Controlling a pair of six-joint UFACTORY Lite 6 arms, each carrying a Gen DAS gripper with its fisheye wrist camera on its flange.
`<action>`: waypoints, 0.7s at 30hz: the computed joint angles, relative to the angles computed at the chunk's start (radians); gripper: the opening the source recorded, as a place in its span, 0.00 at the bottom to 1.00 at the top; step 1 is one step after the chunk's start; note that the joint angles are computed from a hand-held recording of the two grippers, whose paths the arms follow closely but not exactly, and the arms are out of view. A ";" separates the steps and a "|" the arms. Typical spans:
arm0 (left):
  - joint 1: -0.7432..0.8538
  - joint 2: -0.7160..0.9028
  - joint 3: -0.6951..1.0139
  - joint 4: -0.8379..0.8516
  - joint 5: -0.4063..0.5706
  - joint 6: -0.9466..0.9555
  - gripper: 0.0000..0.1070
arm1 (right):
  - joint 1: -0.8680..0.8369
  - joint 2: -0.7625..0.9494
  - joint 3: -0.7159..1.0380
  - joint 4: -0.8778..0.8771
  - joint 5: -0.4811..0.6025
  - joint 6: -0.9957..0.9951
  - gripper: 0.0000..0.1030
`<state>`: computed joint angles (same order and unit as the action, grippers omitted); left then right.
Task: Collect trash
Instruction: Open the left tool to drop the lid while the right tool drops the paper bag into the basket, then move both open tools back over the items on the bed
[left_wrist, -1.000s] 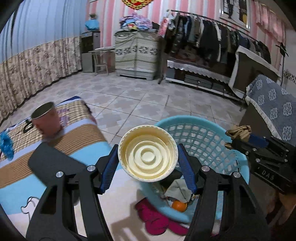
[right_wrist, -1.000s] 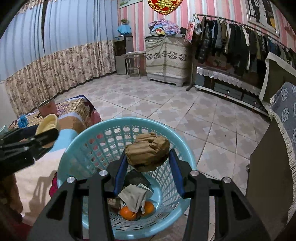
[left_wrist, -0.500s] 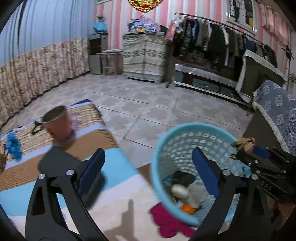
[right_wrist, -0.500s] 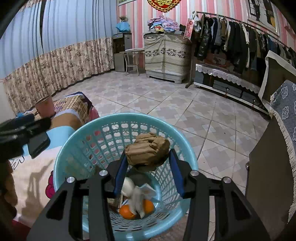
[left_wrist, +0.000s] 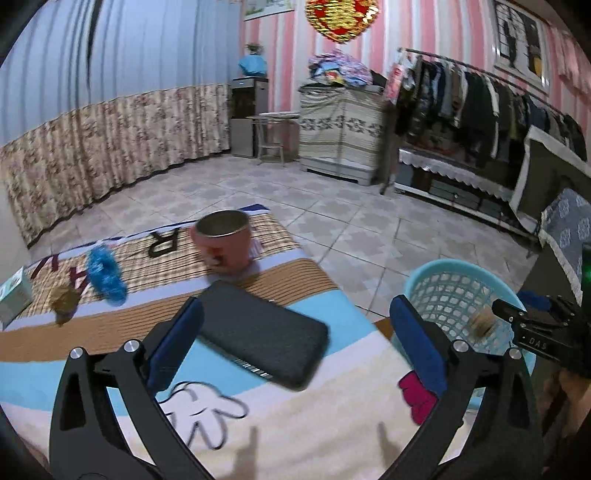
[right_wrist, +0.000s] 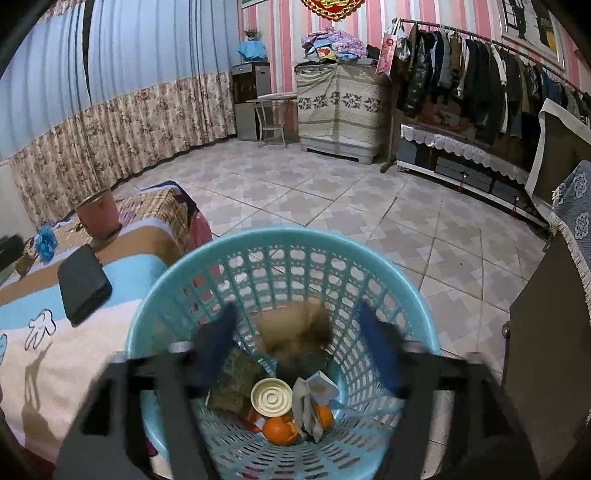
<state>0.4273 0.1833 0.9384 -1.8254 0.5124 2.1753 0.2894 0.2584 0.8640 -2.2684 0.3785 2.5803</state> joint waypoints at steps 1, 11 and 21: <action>0.022 0.001 0.004 0.018 0.008 -0.011 0.91 | 0.006 0.000 0.007 0.042 0.002 -0.043 0.75; 0.275 0.033 0.064 0.134 0.100 -0.063 0.91 | 0.090 0.013 0.031 0.221 0.049 -0.129 0.93; 0.511 0.183 0.238 0.217 0.161 -0.110 0.91 | 0.298 0.111 0.177 0.381 0.162 -0.251 0.93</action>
